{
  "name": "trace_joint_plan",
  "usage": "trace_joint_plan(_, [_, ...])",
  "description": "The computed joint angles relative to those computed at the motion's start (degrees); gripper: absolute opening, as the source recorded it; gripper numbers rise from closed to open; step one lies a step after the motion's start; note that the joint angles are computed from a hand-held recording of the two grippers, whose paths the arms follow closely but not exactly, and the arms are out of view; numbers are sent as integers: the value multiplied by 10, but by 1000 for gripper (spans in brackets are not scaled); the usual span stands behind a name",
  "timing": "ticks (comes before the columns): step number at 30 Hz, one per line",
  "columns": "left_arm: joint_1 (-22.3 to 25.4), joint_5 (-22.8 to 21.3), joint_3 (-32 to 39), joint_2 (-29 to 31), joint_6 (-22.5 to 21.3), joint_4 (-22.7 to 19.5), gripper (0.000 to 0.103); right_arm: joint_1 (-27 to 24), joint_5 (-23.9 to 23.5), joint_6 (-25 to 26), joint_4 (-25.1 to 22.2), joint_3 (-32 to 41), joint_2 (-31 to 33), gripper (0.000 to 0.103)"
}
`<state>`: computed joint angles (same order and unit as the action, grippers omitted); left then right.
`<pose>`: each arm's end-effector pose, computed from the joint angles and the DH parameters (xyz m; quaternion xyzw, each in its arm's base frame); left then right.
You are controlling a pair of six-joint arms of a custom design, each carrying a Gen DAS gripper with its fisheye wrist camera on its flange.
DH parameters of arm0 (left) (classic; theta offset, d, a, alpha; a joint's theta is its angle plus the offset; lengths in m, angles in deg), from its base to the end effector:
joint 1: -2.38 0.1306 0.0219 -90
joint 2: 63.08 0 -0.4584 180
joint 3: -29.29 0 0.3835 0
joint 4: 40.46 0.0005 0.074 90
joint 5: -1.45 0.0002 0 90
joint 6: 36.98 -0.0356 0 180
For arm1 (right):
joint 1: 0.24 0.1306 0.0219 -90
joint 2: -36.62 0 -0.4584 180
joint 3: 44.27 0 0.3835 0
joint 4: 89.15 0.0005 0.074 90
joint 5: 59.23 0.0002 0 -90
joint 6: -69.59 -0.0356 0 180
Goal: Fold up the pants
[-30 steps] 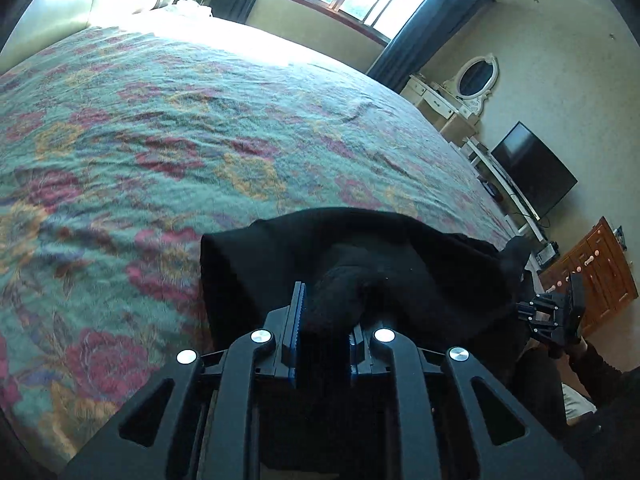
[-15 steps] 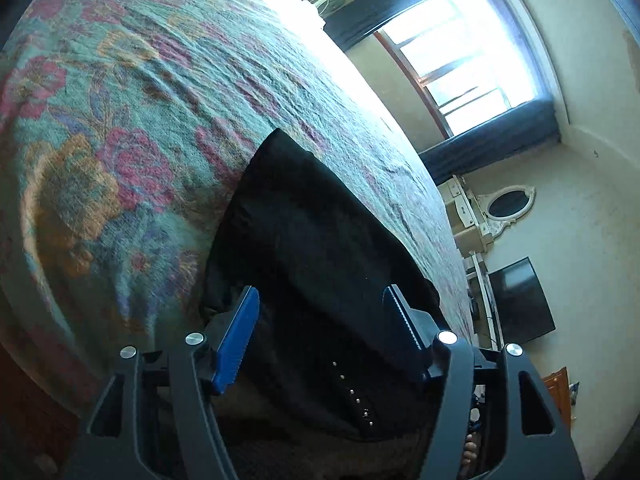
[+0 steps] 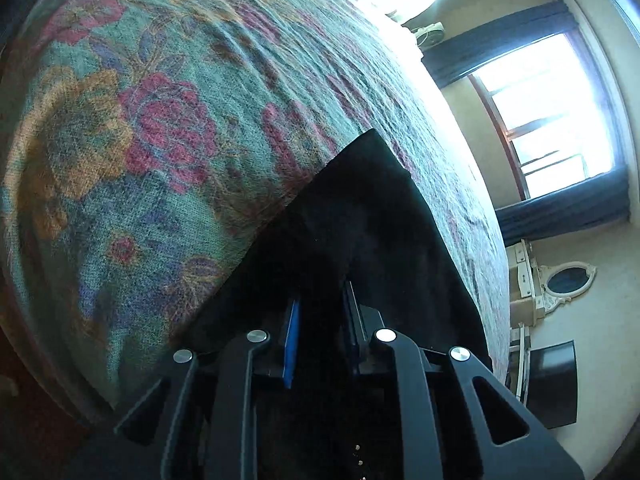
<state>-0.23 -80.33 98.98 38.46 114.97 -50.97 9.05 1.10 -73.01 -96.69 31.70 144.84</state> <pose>0.5191 -0.0293 0.3036 -0.4265 0.8072 -0.2706 0.3056 0.5598 0.1089 0.2941 0.2221 0.8537 0.4097 0.2325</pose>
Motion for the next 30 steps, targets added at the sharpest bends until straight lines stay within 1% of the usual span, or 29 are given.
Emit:
trace_joint_plan(2, [-1, -1, -4, -4, 3, 4, 16, 0, 4, -18, 12, -4, 1, 60])
trace_joint_plan(4, [-2, -4, -4, -7, -1, -1, 15, 0, 5, -31, 18, -6, 3, 55])
trace_joint_plan(6, [0, -3, -1, -7, -2, -1, 12, -1, 8, -24, 11, -4, 6, 38])
trace_joint_plan(7, [-2, -3, 2, -6, -2, -1, 12, -4, 6, -23, 12, -5, 9, 32])
trace_joint_plan(8, [-2, -3, 6, -4, -4, -1, 11, -7, 3, -26, 13, -7, 12, 17])
trace_joint_plan(9, [-2, -2, 8, -3, -6, -1, 11, -10, -1, -33, 17, -10, 15, 10])
trace_joint_plan(10, [-2, -1, 9, -3, -6, 0, 11, -14, -12, -45, 33, -16, 18, 8])
trace_joint_plan(12, [-2, 2, 9, -6, 1, 7, 11, -18, -22, -65, 61, -31, 15, 7])
trace_joint_plan(14, [-2, 0, 8, -15, -3, 19, 11, -16, -19, -69, 82, -41, 4, 7])
trace_joint_plan(17, [-4, -1, 6, -37, -25, 28, 11, -16, -20, -52, 92, -52, -19, 7])
trace_joint_plan(20, [-4, 6, 1, -56, -34, 21, 11, -18, -27, -43, 99, -68, -43, 7])
trace_joint_plan(23, [-4, 4, -12, -75, -38, 8, 11, -22, -39, -38, 91, -81, -58, 7])
trace_joint_plan(25, [2, 13, -21, -82, -38, -4, 11, -30, -52, -39, 85, -98, -66, 7])
trace_joint_plan(26, [6, 20, -29, -85, -34, -9, 11, -32, -58, -43, 80, -103, -68, 7])
trace_joint_plan(28, [11, 37, -55, -94, -12, -4, 11, -38, -65, -48, 75, -122, -74, 7])
trace_joint_plan(30, [13, 42, -71, -99, -5, -3, 11, -41, -63, -33, 61, -131, -78, 7])
